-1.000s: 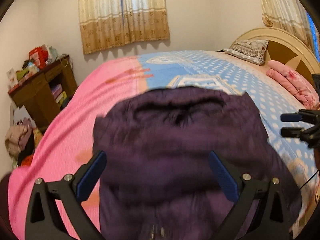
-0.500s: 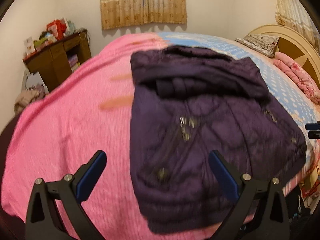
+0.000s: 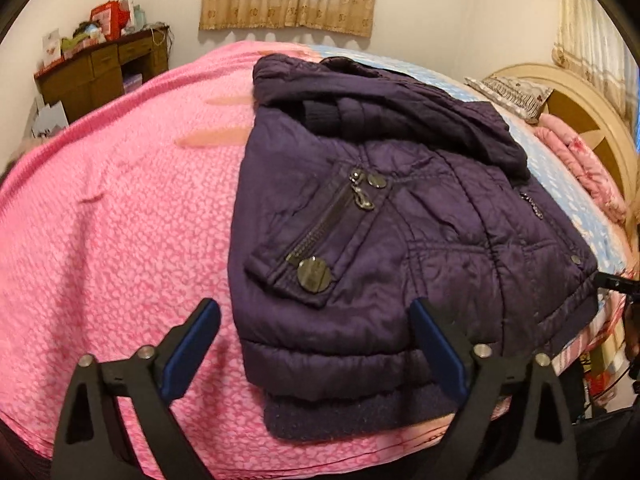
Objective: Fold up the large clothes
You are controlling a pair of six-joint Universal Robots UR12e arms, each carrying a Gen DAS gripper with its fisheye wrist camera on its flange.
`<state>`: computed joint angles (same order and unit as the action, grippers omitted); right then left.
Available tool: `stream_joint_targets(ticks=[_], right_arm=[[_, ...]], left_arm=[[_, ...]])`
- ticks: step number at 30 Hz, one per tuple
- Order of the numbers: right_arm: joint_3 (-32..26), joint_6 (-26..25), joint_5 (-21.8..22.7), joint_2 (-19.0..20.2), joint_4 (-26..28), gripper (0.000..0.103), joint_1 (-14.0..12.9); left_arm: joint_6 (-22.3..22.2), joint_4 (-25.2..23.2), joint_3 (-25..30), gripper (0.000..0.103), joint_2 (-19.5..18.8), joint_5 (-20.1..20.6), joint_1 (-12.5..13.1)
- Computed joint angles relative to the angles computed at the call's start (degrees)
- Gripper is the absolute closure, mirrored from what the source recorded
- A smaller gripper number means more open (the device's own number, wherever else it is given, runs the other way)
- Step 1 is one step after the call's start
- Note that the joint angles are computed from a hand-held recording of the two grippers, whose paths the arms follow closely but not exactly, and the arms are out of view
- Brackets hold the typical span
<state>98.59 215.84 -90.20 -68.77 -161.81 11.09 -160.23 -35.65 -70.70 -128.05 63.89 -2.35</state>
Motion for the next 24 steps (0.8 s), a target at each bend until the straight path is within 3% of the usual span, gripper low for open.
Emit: stream_joint_targets(ticks=[4, 8, 11, 16, 19, 21, 22, 24], right_arm=[[0.04, -1.88, 2.44, 0.35, -0.89, 0.036, 0.19], [0.50, -1.37, 0.94, 0.33, -1.62, 0.057, 0.48], [1.37, -0.99, 2.47, 0.53, -4.13, 0.061, 0.00], [3.16, 2.67, 5.14, 1.63, -11.94, 0.060, -0.85], [3.43, 2.24, 5.36, 1.57, -12.77, 0.062, -0.82], [3.19, 2.09, 5.83, 1.31, -11.81, 0.070, -0.76], [3.32, 2.37, 6.24, 1.25, -12.31, 0.073, -0.81], [3.96, 3.17, 7.67, 1.04, -14.48, 0.076, -1.04]], left_arm=[[0.75, 1.36, -0.80, 0.014, 0.21, -0.88, 0.10], [0.56, 3.13, -1.51, 0.022, 0.34, -1.44, 0.27], [0.99, 4.86, -1.85, 0.029, 0.31, -1.16, 0.29], [-0.27, 7.20, -2.18, 0.024, -0.19, 0.70, -0.11], [-1.51, 5.46, -1.60, 0.025, -0.47, -0.70, 0.08], [-1.17, 6.48, -2.00, 0.046, -0.25, -1.31, 0.36], [-0.82, 6.33, -2.05, 0.051, -0.11, -1.93, 0.58], [-0.90, 6.00, -2.02, 0.072, 0.20, -3.94, 1.12]])
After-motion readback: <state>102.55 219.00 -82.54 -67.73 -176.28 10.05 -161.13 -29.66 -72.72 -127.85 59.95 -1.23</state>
